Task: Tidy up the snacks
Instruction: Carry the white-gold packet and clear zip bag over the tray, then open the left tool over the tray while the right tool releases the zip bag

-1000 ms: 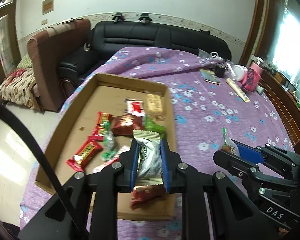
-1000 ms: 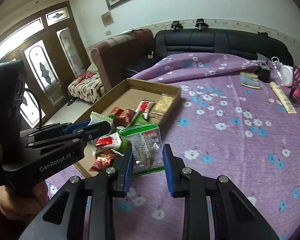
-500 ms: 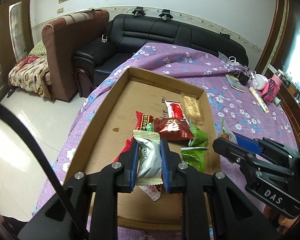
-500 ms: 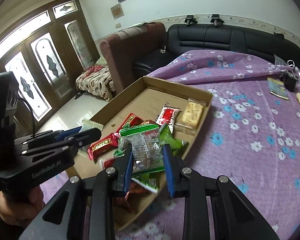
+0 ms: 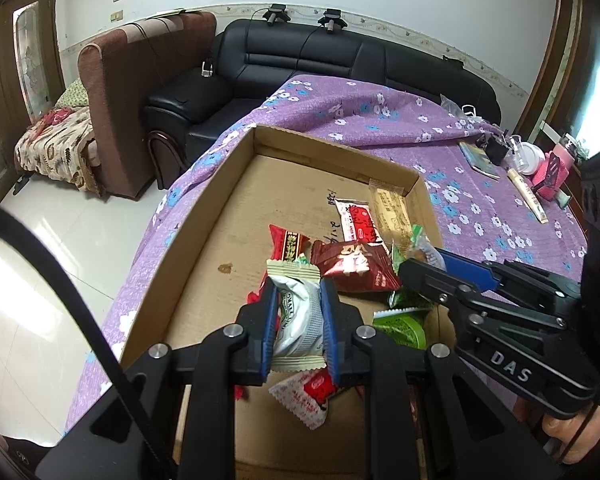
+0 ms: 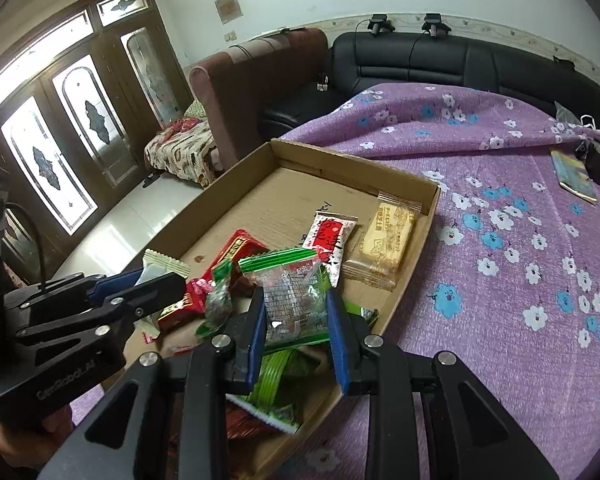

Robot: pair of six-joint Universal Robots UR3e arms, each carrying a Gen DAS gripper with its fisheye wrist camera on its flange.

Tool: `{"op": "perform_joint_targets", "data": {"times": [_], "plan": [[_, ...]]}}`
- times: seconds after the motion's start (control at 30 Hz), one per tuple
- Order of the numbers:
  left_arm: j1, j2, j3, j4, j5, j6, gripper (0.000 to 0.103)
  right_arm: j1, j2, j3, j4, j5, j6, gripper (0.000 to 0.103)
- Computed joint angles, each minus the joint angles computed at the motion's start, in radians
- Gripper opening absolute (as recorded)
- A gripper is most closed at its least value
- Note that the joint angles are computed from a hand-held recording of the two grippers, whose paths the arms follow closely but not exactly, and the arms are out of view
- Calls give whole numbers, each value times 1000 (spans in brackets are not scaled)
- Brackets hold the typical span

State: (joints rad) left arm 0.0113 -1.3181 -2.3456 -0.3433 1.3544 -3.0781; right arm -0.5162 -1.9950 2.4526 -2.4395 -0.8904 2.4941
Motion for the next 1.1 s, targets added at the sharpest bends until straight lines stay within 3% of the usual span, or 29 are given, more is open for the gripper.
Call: {"op": "perform_joint_targets", "data": {"times": [0.43, 0.8, 0.87, 0.93, 1.0, 1.1], "plan": [[-46, -156, 91, 14, 37, -9, 23, 105, 243, -107, -186, -75, 94, 27], [-72, -212, 133, -1, 65, -11, 25, 114, 297, -133, -179, -58, 90, 31], [-67, -215, 137, -10, 62, -10, 31, 110, 293, -128, -185, -54, 90, 31], [-64, -215, 134, -9, 65, -12, 48, 106, 285, -123, -186, -51, 90, 31], [-59, -208, 126, -5, 64, -17, 58, 103, 283, -122, -186, -45, 86, 31], [-59, -198, 122, -3, 67, -22, 66, 90, 266, -117, -173, -33, 82, 31]]}}
